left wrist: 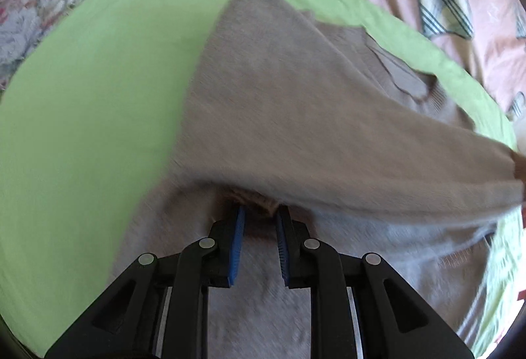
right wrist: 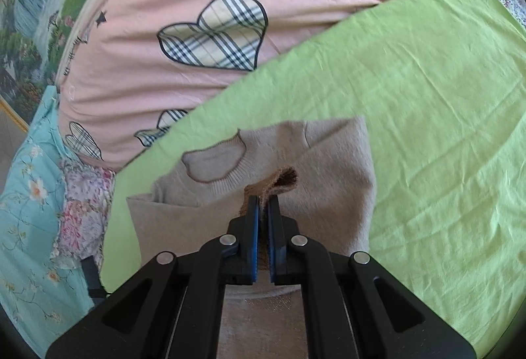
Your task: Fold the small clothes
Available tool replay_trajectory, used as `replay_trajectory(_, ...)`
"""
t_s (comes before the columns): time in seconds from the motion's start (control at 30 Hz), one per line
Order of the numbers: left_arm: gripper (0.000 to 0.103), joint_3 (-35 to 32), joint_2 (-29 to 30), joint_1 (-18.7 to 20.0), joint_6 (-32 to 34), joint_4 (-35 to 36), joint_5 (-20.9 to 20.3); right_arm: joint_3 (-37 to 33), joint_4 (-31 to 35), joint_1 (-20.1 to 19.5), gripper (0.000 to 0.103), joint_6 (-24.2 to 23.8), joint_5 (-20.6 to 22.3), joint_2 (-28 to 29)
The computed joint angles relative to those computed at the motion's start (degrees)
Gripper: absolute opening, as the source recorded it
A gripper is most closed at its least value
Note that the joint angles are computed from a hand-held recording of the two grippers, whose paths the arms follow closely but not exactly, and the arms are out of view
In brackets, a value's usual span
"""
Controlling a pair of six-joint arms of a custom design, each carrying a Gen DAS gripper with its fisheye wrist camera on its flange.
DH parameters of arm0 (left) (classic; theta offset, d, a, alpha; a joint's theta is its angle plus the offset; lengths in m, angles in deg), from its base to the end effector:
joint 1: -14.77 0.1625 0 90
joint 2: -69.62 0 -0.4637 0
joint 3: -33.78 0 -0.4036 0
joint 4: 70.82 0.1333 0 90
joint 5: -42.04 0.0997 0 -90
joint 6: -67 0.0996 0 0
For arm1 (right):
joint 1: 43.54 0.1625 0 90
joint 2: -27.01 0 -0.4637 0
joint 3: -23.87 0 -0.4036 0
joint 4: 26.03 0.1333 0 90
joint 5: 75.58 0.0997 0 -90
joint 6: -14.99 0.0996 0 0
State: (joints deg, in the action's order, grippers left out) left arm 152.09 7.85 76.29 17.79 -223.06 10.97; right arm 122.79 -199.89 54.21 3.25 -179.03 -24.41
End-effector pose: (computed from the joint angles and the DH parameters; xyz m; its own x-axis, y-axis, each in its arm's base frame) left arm -0.0683 -0.5843 0.1931 -0.6821 -0.5503 -0.4816 -0.0642 0.7011 -0.7102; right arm 0.2035 -0.6783 0.2085 -0.9396 -0.1570 0.3040 -0.3062 0.7824 -0.5423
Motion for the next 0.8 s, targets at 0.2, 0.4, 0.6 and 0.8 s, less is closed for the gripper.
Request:
replay_trajectory(0.2,0.017,1.82,-4.35,1.83,-6.66,5.56,2.25,-1.57,7.81,-1.12,0.006,1.16,-5.91,1.39)
replay_trajectory(0.4,0.021,7.58,-9.67,0.21,-1.63,-1.04,-0.78,0.10,4.15,0.08,0.007,1.76,-15.87,2.97)
replay_trajectory(0.6,0.038,8.90,-10.76,-0.68,5.04,-8.87,1.09,-6.45,13.06,4.57,0.032,-5.21,-6.65,6.63)
replay_trajectory(0.8,0.046,6.61,-8.47,2.66,11.38,-11.21,-2.71,-27.63,32.42,6.48,0.068,-6.16,8.27,20.97)
